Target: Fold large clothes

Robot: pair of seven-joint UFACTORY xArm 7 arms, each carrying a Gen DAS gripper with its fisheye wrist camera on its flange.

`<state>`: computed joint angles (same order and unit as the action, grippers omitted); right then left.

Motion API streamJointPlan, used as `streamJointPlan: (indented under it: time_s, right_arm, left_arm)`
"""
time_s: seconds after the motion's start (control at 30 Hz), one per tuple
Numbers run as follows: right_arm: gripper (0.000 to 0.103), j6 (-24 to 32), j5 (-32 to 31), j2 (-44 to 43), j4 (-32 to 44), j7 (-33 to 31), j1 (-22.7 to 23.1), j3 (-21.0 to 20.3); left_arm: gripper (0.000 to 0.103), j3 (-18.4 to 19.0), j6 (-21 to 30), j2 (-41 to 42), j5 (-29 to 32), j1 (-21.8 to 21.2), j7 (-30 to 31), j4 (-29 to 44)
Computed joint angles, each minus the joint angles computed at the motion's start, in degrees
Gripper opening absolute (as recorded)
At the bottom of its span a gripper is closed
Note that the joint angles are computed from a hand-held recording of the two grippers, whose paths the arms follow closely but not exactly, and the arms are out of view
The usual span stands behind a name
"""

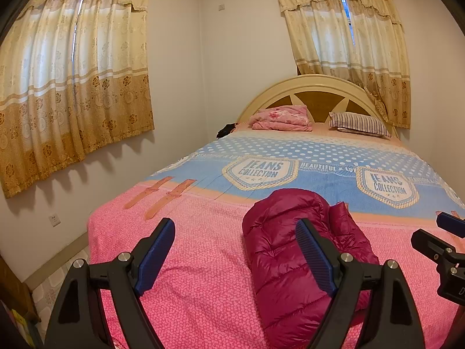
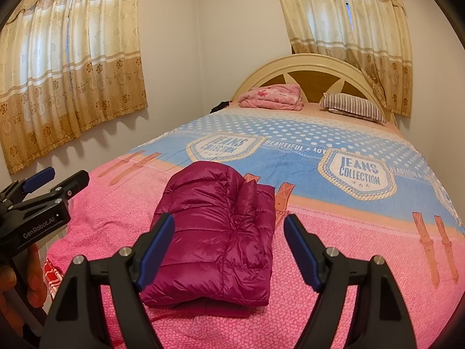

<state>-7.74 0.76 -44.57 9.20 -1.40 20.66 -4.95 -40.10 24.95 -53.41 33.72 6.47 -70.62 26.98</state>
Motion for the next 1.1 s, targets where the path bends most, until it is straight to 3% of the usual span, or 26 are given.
streamJointPlan:
  time_s: [0.57,0.73,1.1]
  right_arm:
    - [0.080,-1.7,-0.3,0.2,-0.4,1.0,0.5,-0.1]
    - [0.080,-2.0,-0.7,-0.6,-0.6,0.8,1.0,-1.0]
    - [0.080,-2.9,-1.0,-2.2,-0.7,0.7,1.6,-2.2]
  left_arm:
    - [0.086,0.4,0.5,1.3,0.4,-0.6,-0.1,0.5]
    - [0.086,2.0,-1.3,2.3,0.5,-1.3,0.9,0.1]
    - [0.087,1.1,-2.0,1.2,0.1,-0.7,0.8,0.1]
